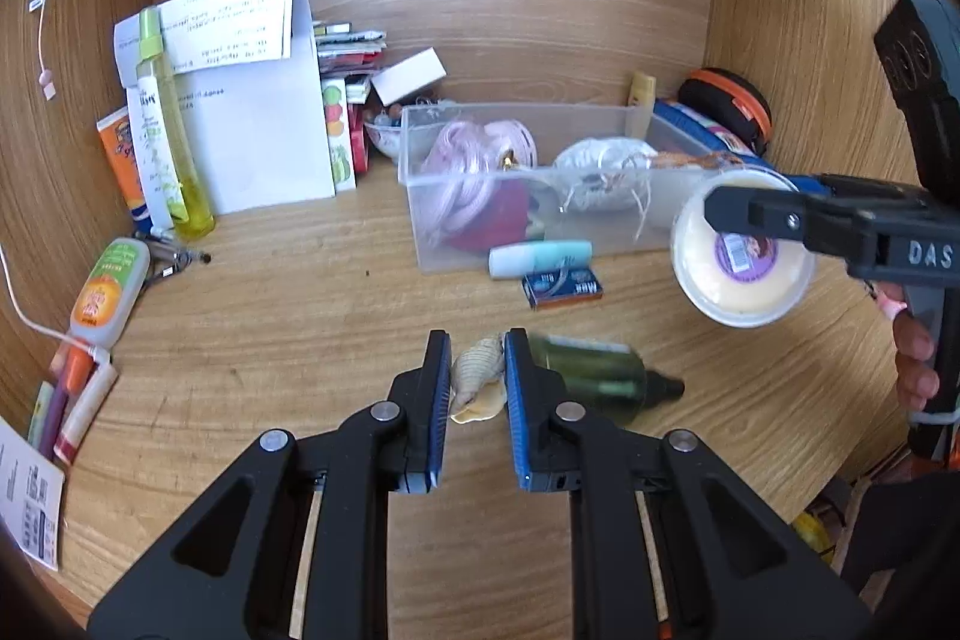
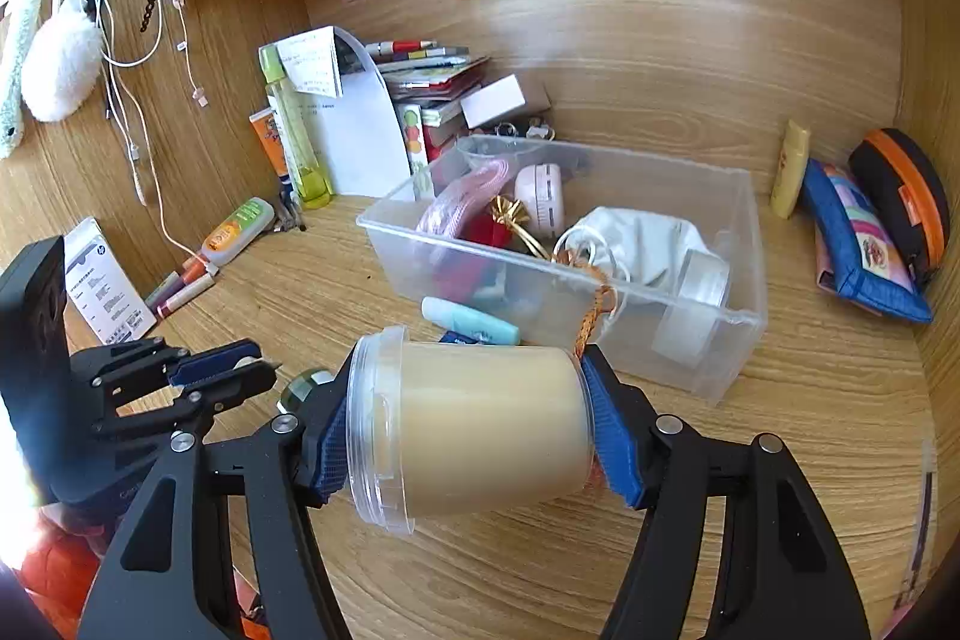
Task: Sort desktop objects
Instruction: 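Lift the tan container and shell and carry both over the clear box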
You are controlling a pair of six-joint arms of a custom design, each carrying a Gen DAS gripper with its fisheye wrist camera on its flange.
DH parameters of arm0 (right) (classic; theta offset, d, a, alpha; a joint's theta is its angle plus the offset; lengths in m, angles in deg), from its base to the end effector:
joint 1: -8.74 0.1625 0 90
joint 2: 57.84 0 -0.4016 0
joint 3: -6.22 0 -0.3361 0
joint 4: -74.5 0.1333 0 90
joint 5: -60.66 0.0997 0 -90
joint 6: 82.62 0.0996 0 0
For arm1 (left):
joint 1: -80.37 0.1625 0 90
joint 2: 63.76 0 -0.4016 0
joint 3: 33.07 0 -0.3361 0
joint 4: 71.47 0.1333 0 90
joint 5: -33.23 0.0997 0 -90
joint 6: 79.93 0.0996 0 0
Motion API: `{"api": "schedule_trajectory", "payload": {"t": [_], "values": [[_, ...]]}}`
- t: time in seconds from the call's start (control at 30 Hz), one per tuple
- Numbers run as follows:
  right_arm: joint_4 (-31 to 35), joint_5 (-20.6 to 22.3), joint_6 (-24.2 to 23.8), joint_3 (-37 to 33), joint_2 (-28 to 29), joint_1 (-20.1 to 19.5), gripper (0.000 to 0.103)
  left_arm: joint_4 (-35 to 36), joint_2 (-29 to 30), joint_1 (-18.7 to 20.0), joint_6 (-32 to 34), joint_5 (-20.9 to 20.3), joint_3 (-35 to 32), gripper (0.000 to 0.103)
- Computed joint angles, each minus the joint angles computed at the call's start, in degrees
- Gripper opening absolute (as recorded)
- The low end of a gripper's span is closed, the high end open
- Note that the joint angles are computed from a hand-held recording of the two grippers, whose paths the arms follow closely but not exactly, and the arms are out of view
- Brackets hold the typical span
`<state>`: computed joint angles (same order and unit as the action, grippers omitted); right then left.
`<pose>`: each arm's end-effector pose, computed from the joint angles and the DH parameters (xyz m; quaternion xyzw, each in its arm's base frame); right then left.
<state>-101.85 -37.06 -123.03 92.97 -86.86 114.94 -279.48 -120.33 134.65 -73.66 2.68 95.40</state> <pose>0.3008 -0.6055 0.0343 0.4438 -0.8591 0.2274 0.1155 -0.0739 -0.4780 0.2149 0.1050 0.8156 -0.4449 0.3548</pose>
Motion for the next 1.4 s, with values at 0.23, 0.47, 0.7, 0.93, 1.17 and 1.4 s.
{"api": "schedule_trajectory", "payload": {"t": [0.23,0.47,0.7,0.93,1.17,1.4], "values": [[-1.3,0.3,-0.4,-0.3,-0.6,0.2,0.063,-1.5,0.8,0.7,3.6,-1.0,-3.5,0.017],[-0.4,1.0,0.6,-2.7,-0.5,-0.1,0.063,-1.3,1.7,2.1,6.6,-3.2,-8.2,0.017],[1.2,1.6,1.3,-6.4,0.5,-0.3,0.063,0.7,2.1,3.6,7.7,-6.1,-12.0,0.017],[3.4,1.3,2.6,-10.5,2.2,-0.8,0.063,3.9,2.8,5.2,8.9,-9.1,-16.6,0.017],[5.2,-0.2,4.0,-14.8,4.2,-1.1,0.063,8.2,4.2,6.6,10.2,-11.9,-21.4,0.017],[6.1,-2.2,4.6,-18.8,6.4,-1.0,0.063,12.1,5.5,8.2,11.0,-14.4,-25.5,0.017]]}}
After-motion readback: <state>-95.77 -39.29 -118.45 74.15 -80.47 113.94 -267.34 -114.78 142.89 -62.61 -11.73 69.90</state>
